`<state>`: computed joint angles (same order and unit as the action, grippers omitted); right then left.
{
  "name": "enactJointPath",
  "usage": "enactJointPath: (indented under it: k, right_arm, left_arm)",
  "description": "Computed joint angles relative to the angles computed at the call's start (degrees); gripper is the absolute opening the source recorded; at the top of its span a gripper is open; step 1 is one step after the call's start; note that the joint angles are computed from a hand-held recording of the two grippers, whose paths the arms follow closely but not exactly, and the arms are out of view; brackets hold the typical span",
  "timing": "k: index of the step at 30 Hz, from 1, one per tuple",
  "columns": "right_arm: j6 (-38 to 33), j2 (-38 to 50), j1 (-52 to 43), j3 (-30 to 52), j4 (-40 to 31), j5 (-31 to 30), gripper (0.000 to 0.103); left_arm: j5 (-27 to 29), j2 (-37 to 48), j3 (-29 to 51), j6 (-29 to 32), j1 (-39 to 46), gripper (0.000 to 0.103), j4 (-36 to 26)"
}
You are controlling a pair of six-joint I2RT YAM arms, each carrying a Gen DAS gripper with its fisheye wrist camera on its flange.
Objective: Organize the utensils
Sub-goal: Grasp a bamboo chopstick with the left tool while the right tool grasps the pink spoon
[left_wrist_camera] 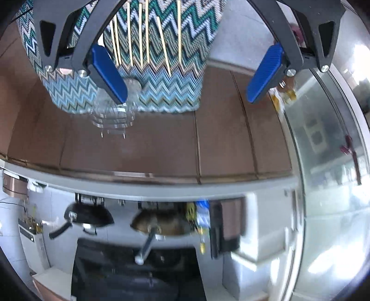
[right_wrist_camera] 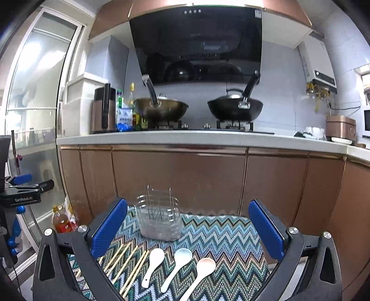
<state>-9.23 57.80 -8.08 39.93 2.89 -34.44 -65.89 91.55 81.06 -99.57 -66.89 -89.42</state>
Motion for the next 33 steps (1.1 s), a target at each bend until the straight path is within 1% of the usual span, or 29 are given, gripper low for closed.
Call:
enactJointPath:
  k: [3, 4, 6, 9, 11, 12, 13, 14, 15, 16, 17, 18, 19, 21, 22, 23, 24, 26, 30, 33]
  right_arm:
    - [-1.62, 4.21, 0.28, 0.97, -0.06, 0.07, 0.102]
    - [-2.19, 5.8, 0.24, 1.39, -0.17, 0.06, 0.101]
    - [-3.34, 9.39, 0.09, 2.37, -0.77, -0.02, 0.096]
    - [-4.96, 15.27, 0.28, 4.55, -2.31, 0.42, 0.086]
    - [-6.74, 19.83, 0.53, 6.56, -3.87, 0.9, 0.078]
    - [-7.63, 21.88, 0.64, 7.56, -4.85, 0.88, 0.075]
    - [-8.61, 24.32, 0.69, 8.78, -5.85, 0.66, 0.071]
    - [-9.54, 26.84, 0.73, 10.13, -7.02, 0.4, 0.066]
    - [-10.18, 29.09, 0.78, 11.05, -7.58, 0.31, 0.063]
    - [-10.77, 31.42, 0.83, 12.38, -8.52, 0.26, 0.058]
    - [-11.36, 33.37, 0.79, 13.65, -9.69, 0.12, 0.054]
    - [-11.7, 35.01, 0.9, 14.76, -10.5, 0.13, 0.052]
    - [-12.24, 37.37, 0.83, 16.48, -11.92, 0.05, 0.05]
    - [-12.86, 40.93, 0.73, 18.76, -13.49, 0.19, 0.048]
    - [-13.49, 42.98, 0.54, 20.15, -14.56, 0.19, 0.046]
    - [-13.91, 44.16, 0.3, 21.0, -15.32, 0.04, 0.044]
    - [-14.29, 45.99, 0.06, 22.29, -16.35, -0.22, 0.044]
    - [-14.78, 48.65, -0.4, 25.01, -18.83, -0.78, 0.042]
    - [-15.59, 55.54, -0.85, 31.52, -23.42, -1.73, 0.04]
    - [-16.31, 58.94, -0.65, 35.31, -26.26, -2.0, 0.039]
  left_arm:
    - [5.46, -5.34, -8.43, 15.34, 4.85, 0.103, 19.93]
    - [6.8, -5.94, -10.02, 17.49, 5.79, 0.103, 23.26]
    - [10.95, -7.42, -14.5, 23.64, 9.12, 0.103, 32.63]
    - [16.12, -7.59, -18.12, 29.84, 13.25, 0.103, 41.34]
    - [21.65, -7.39, -20.56, 34.81, 16.41, 0.103, 48.41]
    - [23.76, -6.97, -21.11, 36.49, 17.53, 0.103, 50.76]
    - [26.04, -6.26, -21.34, 38.51, 18.99, 0.102, 52.92]
    - [28.94, -4.6, -20.95, 40.46, 20.59, 0.102, 54.68]
    - [30.32, -3.53, -20.49, 41.46, 21.42, 0.102, 55.46]
    - [32.67, -2.2, -20.03, 42.88, 22.64, 0.101, 56.74]
    - [35.87, -0.51, -19.29, 44.42, 24.35, 0.098, 57.91]
    - [37.82, 0.48, -18.79, 45.26, 25.39, 0.09, 58.48]
    - [41.49, 2.17, -18.13, 46.85, 27.37, 0.085, 59.71]
    - [46.97, 5.13, -16.59, 48.57, 30.4, 0.06, 60.16]
    - [49.59, 6.26, -16.17, 49.12, 31.78, 0.054, 60.51]
    - [51.77, 7.21, -15.95, 49.51, 32.91, 0.044, 60.94]
    - [54.03, 8.33, -15.74, 49.79, 33.96, 0.036, 61.5]
    - [58.44, 11.54, -14.61, 50.65, 36.28, 0.031, 62.01]
    - [61.8, 15.82, -12.18, 51.89, 38.62, 0.021, 61.53]
    - [63.63, 19.09, -9.53, 53.01, 39.97, 0.017, 60.6]
